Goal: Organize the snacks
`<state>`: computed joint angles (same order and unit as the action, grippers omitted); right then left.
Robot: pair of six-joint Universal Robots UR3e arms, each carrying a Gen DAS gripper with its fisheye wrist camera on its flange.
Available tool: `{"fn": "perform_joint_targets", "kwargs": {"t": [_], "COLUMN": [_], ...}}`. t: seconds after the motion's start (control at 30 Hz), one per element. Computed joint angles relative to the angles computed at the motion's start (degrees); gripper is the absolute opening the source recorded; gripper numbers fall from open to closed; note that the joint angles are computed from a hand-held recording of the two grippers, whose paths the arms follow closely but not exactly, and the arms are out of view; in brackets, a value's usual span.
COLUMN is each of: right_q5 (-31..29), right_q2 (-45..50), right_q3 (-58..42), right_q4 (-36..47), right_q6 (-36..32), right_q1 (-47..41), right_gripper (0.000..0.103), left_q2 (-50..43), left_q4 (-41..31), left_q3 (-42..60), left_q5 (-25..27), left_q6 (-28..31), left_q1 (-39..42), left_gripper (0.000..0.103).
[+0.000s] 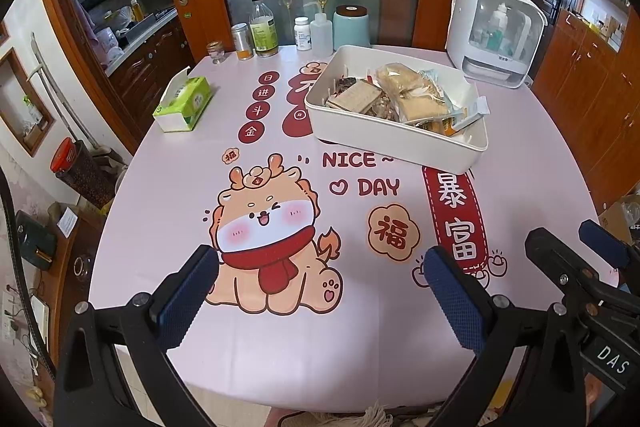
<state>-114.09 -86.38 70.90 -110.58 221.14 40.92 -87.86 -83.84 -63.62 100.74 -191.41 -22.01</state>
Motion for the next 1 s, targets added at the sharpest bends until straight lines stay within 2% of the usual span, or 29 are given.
{"fn": "perform_joint_targets", "kwargs": {"t": [1.0], "right_q5": [0.68], "right_q2": [-0.27], "right_q3": [0.5], "right_q4": [-0.28], "right_q6": [-0.46], "right_q1": [-0.69], "right_gripper": [0.089], "left_q2": [-0.9], "left_q4": [-0.75], "left_q3": [1.18], "left_q5": [-0.06], "left_q6": [0.15], "left_q1": [0.07], "left_gripper": [0.102]}}
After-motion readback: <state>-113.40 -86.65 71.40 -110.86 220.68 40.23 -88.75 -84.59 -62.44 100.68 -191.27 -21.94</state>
